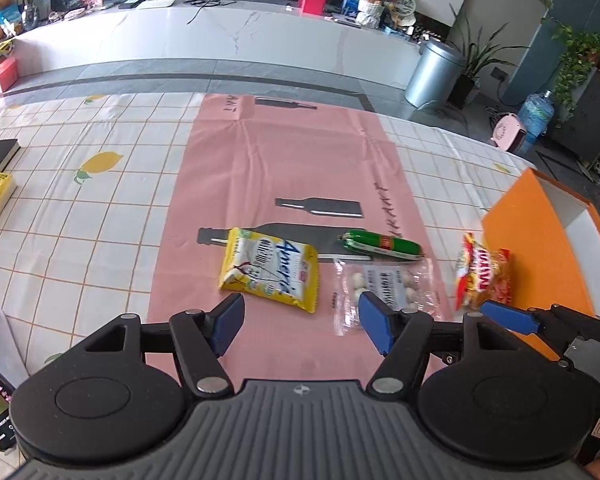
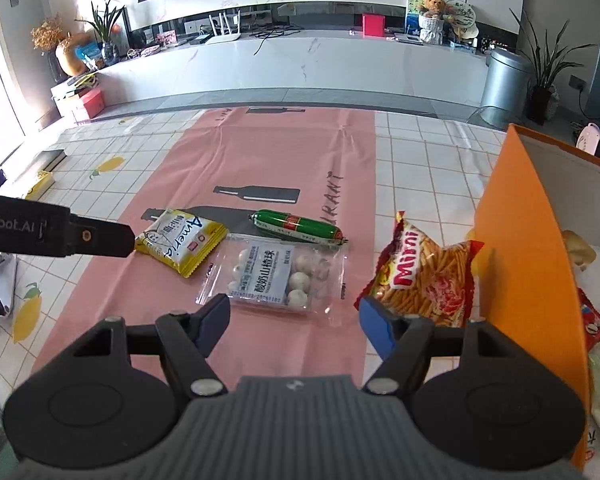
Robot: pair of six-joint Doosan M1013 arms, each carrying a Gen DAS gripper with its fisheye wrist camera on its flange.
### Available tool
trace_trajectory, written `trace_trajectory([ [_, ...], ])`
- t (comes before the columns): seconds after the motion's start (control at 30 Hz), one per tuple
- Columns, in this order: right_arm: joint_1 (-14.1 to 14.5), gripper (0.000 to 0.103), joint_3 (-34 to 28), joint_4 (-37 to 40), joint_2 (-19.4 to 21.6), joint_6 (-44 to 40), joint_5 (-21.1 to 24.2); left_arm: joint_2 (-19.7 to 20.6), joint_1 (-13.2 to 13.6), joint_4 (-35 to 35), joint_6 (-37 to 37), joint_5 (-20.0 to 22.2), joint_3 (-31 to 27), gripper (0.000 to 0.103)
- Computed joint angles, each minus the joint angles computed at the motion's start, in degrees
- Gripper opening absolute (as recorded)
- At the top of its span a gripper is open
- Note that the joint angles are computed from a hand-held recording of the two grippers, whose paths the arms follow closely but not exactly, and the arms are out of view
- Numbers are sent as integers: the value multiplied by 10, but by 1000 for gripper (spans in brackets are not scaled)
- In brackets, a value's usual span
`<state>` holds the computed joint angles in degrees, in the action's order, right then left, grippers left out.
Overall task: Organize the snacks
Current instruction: 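Lower the left tool toward the yellow Ameria bag while the right tool approaches the yogurt-ball packet, then grasp the yellow Ameria bag with the left tool while the right tool grasps the clear yogurt-ball packet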
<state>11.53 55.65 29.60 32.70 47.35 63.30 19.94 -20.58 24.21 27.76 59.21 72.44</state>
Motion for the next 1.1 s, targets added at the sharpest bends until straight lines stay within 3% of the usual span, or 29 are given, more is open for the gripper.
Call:
trace_trajectory([
  [0.17,17,70,-28,-14,24,6,13,2,14,0,-9,3,9,78],
  [0.6,37,87,-72,-18,63,24,38,1,43,-21,-4,-12,31,81],
  [0.83,36,87,-69,-40,62,39,12,20,44,-39,42,-27,18,81],
  [1.0,25,86,-91,-37,75,69,51,17,52,-88,67,-65,30,75],
  [1.1,20,79,-93,-29,75,77,70,11,53,-125,89,-77,37,69],
])
